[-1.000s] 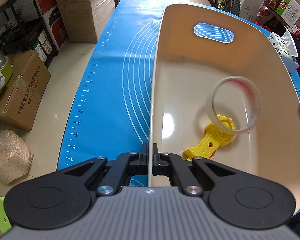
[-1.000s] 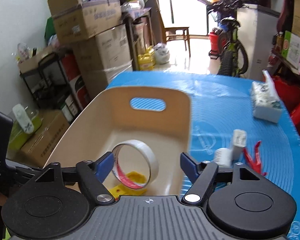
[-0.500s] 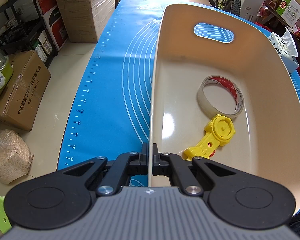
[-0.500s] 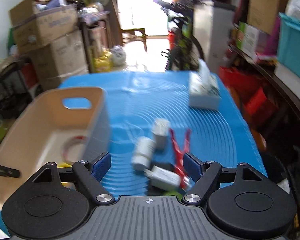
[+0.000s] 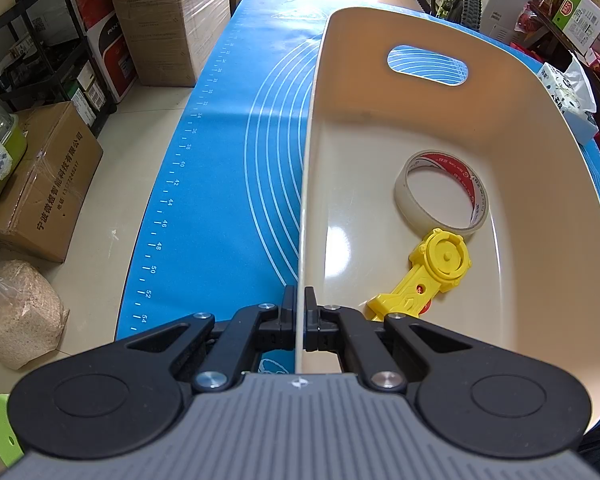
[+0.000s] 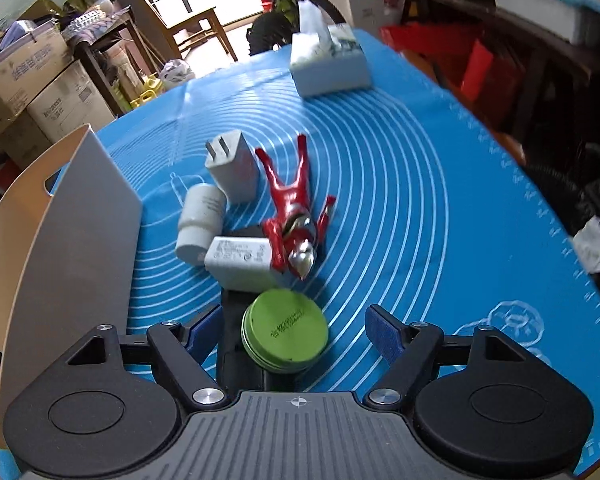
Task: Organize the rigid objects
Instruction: 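Move the right tool to the green tin and grasp it, then carry the green tin with the right tool and release it into the basket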
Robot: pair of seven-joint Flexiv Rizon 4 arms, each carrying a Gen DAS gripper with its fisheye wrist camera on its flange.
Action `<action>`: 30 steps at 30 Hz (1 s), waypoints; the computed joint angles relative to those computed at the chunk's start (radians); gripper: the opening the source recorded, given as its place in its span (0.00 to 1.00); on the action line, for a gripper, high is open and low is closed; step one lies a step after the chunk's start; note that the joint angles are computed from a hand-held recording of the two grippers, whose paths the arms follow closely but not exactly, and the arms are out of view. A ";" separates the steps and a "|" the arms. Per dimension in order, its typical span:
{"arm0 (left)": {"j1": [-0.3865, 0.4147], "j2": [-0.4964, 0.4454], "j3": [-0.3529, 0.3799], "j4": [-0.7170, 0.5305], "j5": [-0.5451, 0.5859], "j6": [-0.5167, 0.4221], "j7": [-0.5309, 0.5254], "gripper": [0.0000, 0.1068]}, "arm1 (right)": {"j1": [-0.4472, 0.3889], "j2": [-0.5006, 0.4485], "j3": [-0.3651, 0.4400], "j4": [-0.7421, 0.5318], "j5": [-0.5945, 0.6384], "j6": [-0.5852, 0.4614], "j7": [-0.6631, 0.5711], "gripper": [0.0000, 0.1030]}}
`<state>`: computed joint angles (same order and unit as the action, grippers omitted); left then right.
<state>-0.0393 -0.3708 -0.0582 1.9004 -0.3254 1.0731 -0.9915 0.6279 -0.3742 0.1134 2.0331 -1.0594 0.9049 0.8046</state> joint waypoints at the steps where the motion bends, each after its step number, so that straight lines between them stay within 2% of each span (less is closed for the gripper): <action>1: 0.000 0.000 0.000 0.000 0.000 0.000 0.000 0.03 | -0.002 -0.006 -0.003 -0.001 -0.004 0.010 0.008 0.78; 7: 0.000 0.000 -0.001 0.000 0.000 0.000 0.000 0.03 | 0.000 -0.025 -0.021 -0.006 -0.046 0.036 0.054 0.75; 9: 0.000 0.000 0.000 0.000 0.002 0.001 0.001 0.03 | 0.000 -0.027 -0.020 -0.009 -0.047 0.032 0.045 0.71; 12: 0.001 0.000 0.000 0.000 0.001 0.000 0.001 0.03 | 0.007 -0.025 -0.013 -0.013 -0.031 0.006 0.031 0.59; 14: 0.001 0.000 0.000 0.000 0.002 0.001 0.001 0.03 | 0.004 -0.020 -0.022 0.002 -0.069 0.032 0.062 0.54; 22: 0.000 0.000 0.000 0.000 0.002 0.001 0.001 0.03 | 0.028 -0.025 -0.005 -0.023 -0.064 -0.055 0.033 0.54; 30: 0.000 0.000 0.000 0.000 0.003 0.002 0.000 0.03 | 0.044 0.014 0.017 -0.031 -0.060 -0.153 0.015 0.54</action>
<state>-0.0390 -0.3706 -0.0580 1.9008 -0.3227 1.0748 -0.9911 0.6720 -0.3599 0.1302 2.0019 -1.1190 0.7515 0.8194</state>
